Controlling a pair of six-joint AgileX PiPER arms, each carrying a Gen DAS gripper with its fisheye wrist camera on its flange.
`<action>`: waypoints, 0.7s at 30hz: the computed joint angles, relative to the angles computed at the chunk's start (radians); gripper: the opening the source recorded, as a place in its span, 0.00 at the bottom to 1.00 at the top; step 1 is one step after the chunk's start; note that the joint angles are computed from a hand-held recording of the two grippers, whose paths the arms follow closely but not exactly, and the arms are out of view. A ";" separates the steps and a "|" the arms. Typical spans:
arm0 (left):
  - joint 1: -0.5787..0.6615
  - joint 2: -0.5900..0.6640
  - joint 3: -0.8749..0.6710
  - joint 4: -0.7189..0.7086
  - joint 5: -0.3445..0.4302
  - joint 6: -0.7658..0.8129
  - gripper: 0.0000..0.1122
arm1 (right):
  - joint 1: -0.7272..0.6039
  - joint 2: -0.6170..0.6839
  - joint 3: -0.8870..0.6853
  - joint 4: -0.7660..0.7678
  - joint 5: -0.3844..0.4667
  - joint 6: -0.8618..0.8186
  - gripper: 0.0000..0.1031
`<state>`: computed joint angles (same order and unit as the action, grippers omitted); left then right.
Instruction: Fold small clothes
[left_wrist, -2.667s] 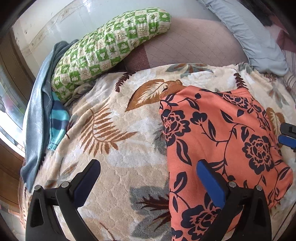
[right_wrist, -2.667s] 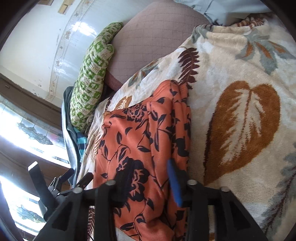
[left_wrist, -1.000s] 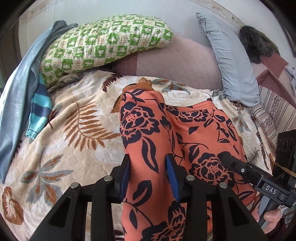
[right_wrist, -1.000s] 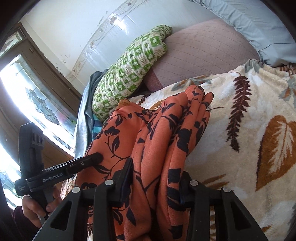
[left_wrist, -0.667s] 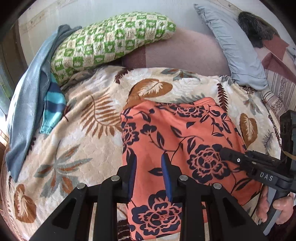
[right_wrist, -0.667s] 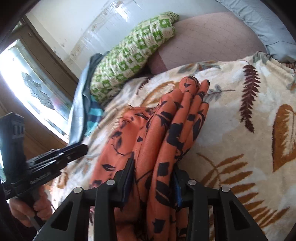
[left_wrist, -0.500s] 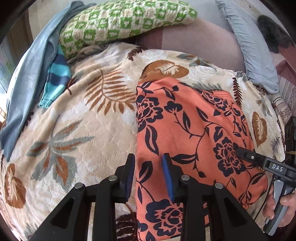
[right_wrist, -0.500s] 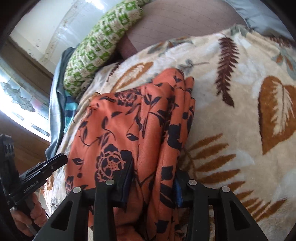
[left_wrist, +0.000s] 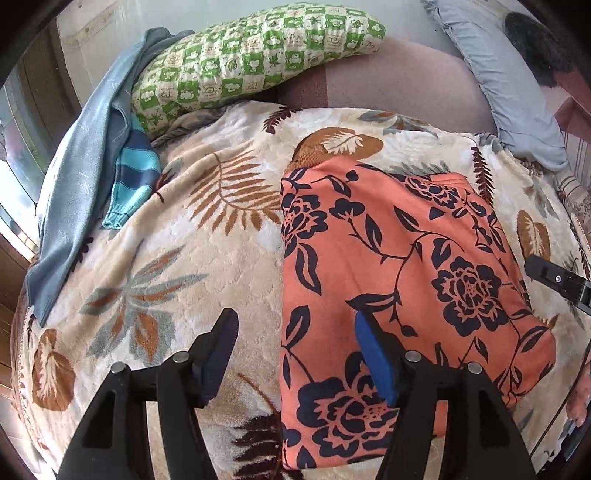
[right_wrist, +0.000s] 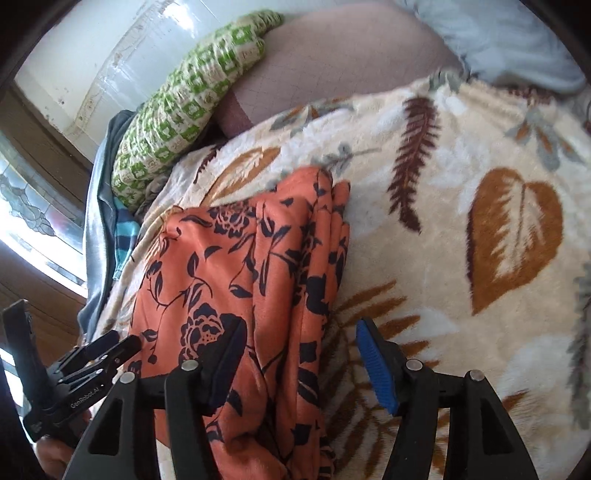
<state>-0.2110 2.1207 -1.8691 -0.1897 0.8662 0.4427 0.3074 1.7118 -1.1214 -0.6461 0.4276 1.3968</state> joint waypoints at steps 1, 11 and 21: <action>0.004 -0.032 0.045 -0.007 -0.029 0.011 0.65 | 0.033 -0.026 0.016 -0.094 0.020 0.085 0.63; -0.022 -0.136 0.327 0.153 -0.167 -0.051 0.72 | 0.191 -0.015 0.038 -0.085 0.085 0.109 0.37; 0.006 -0.248 0.460 0.095 -0.281 0.027 0.72 | 0.222 -0.054 0.131 -0.163 0.067 0.278 0.37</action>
